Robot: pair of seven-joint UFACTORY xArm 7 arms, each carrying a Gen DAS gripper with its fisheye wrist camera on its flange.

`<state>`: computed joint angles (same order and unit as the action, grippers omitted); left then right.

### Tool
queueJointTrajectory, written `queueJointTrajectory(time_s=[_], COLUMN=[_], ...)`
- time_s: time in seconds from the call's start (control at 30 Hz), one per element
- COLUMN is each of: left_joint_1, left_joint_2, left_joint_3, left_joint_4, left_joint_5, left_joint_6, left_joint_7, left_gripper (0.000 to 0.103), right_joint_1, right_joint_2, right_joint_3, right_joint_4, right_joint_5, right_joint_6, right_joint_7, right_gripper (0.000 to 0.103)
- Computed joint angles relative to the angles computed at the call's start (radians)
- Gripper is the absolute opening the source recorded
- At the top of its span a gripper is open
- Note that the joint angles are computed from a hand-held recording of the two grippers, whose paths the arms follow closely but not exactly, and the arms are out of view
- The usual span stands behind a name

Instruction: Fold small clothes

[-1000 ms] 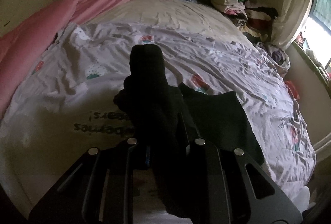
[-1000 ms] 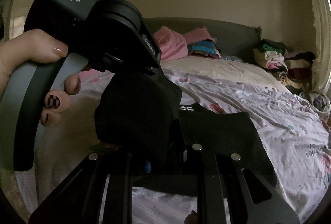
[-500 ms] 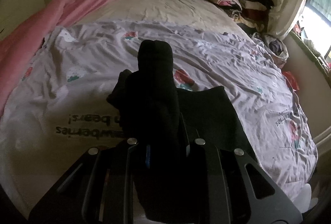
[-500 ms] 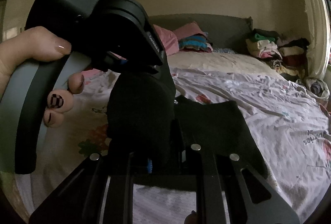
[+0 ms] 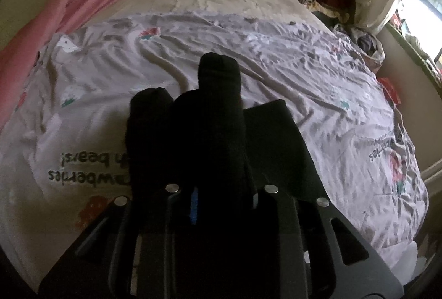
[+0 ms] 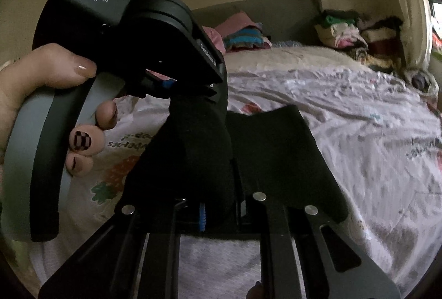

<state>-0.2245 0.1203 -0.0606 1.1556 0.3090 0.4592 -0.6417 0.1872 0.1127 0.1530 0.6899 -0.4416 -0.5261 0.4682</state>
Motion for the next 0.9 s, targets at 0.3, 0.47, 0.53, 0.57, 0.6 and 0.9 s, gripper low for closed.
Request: queueJointTrajectory(time_s=[0.3, 0.47, 0.53, 0.57, 0.6, 0.9], left_joint_1=[-0.033, -0.057, -0.065, -0.067, -0.064, -0.011], left_joint_2=[0.152, 0.218, 0.236, 0.243, 0.246, 0.203], left_joint_3=[0.003, 0.011, 0.014, 0.013, 0.009, -0.033], left_joint_4=[0.168, 0.239, 0.257, 0.262, 0.264, 0.191], left_joint_5=[-0.031, -0.049, -0.056, -0.062, -0.076, -0.264], left_joint_6=[0.106, 0.143, 0.151, 0.143, 0.136, -0.022], left_joint_7=[0.027, 0.047, 0.053, 0.055, 0.065, 0.17], left_gripper=[0.029, 0.042, 0.046, 0.047, 0.054, 0.082], right_joint_1=[-0.217, -0.273, -0.279, -0.275, -0.27, -0.233], right_joint_2=[0.116, 0.219, 0.263, 0.276, 0.28, 0.347], right_joint_3=[0.045, 0.025, 0.005, -0.006, -0.019, -0.104], right_joint_4=[0.146, 0.259, 0.296, 0.306, 0.307, 0.35], right_joint_5=[-0.536, -0.78, -0.834, -0.846, -0.853, -0.89], right_joint_6=[-0.028, -0.118, -0.163, -0.174, -0.185, -0.292], right_joint_7=[0.545, 0.845, 0.935, 0.962, 0.979, 1.106], right_gripper=[0.013, 0.019, 0.022, 0.022, 0.022, 0.026])
